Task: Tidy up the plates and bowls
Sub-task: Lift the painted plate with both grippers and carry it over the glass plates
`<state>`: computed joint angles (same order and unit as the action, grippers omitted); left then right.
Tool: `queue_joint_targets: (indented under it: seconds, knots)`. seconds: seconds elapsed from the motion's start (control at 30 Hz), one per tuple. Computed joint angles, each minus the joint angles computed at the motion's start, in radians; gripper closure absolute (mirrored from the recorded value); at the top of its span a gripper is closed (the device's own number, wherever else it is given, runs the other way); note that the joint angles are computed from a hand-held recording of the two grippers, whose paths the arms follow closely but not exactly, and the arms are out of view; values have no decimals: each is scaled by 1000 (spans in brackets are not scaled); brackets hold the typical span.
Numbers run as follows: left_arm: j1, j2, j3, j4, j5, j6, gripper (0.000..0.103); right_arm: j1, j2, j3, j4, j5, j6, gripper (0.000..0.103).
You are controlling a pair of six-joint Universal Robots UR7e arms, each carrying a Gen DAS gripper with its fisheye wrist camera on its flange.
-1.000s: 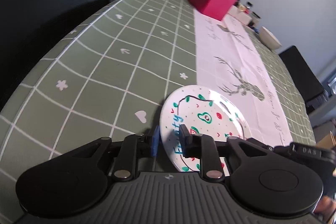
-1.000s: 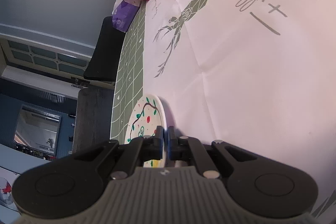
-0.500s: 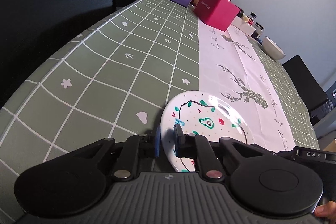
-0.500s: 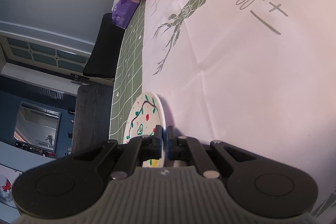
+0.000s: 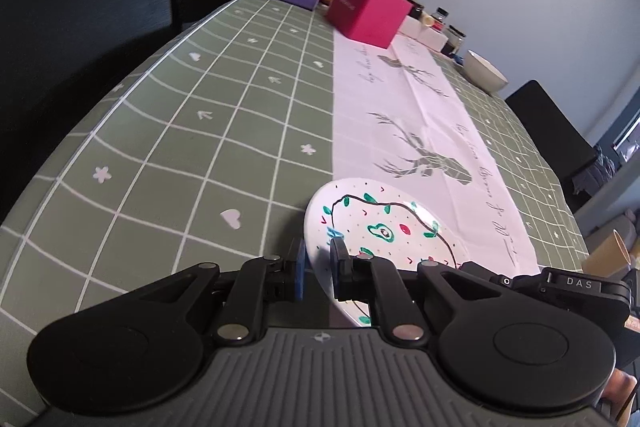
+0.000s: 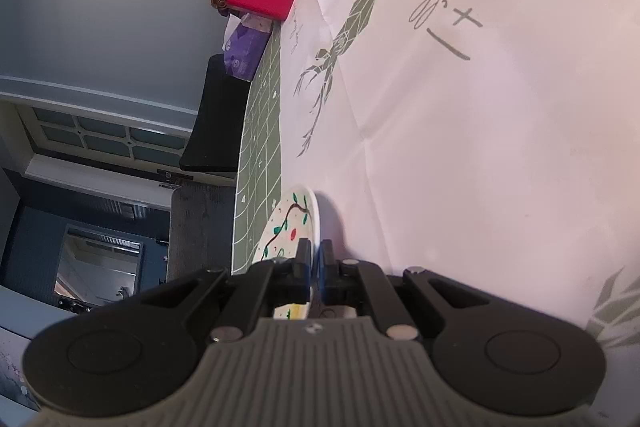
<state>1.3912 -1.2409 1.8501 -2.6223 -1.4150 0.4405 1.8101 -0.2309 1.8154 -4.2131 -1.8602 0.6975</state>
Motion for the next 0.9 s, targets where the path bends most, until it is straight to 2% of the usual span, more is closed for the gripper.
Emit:
queue_joint_targets:
  seconds: [0.17, 0.5, 0.9]
  knots:
    - [0, -22, -1, 65, -30, -19, 89, 21, -13, 38, -28, -19, 13, 102]
    - [14, -54, -19, 307, -117, 2, 89, 106, -51, 177, -118, -140, 57, 102]
    - [-4, -80, -26, 545, -178, 106, 89, 247, 29, 254, -294, -367, 247, 101]
